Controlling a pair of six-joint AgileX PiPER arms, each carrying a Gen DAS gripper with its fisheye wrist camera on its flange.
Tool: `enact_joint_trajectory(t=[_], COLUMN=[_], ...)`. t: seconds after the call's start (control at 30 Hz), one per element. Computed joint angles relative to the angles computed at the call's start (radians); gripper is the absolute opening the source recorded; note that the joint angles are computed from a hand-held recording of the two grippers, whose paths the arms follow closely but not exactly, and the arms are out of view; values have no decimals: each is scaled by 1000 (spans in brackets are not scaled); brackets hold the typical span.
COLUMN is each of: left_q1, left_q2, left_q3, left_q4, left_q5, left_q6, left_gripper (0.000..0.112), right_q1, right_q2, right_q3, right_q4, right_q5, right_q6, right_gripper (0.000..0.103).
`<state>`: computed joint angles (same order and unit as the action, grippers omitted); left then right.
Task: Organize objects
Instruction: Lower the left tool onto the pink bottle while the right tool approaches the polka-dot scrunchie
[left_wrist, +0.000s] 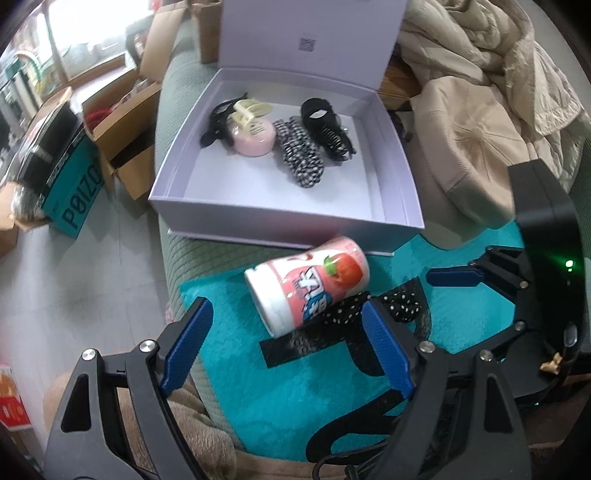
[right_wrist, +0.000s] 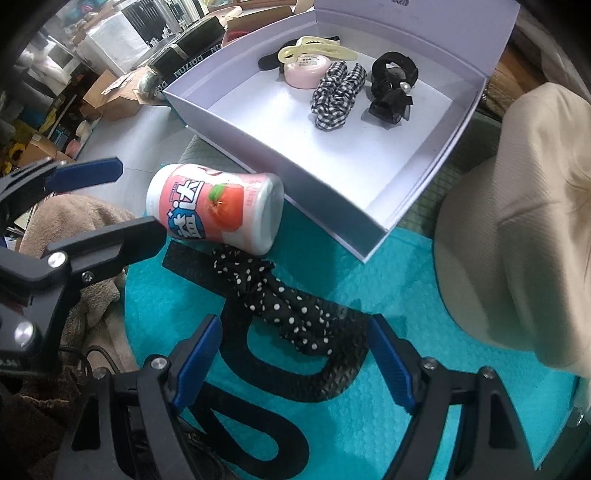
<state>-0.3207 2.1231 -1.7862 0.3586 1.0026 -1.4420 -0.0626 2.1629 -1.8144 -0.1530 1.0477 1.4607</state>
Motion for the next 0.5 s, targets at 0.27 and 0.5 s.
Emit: enact_joint_trajectory(t=[0.27, 0.5], left_q1=[46, 84], left_q2=[-4, 55], left_q3=[39, -5], left_q4=[-34, -123], left_q5=[-157, -193], left_q6=[126, 299], left_gripper=[82, 82], right_q1=[-24, -21], right_q2=[-8, -1], right_q3=[89, 69], right_q4=[23, 0], right_q5=[-127, -79], right_q6=[-21, -13], right_gripper=[73, 51])
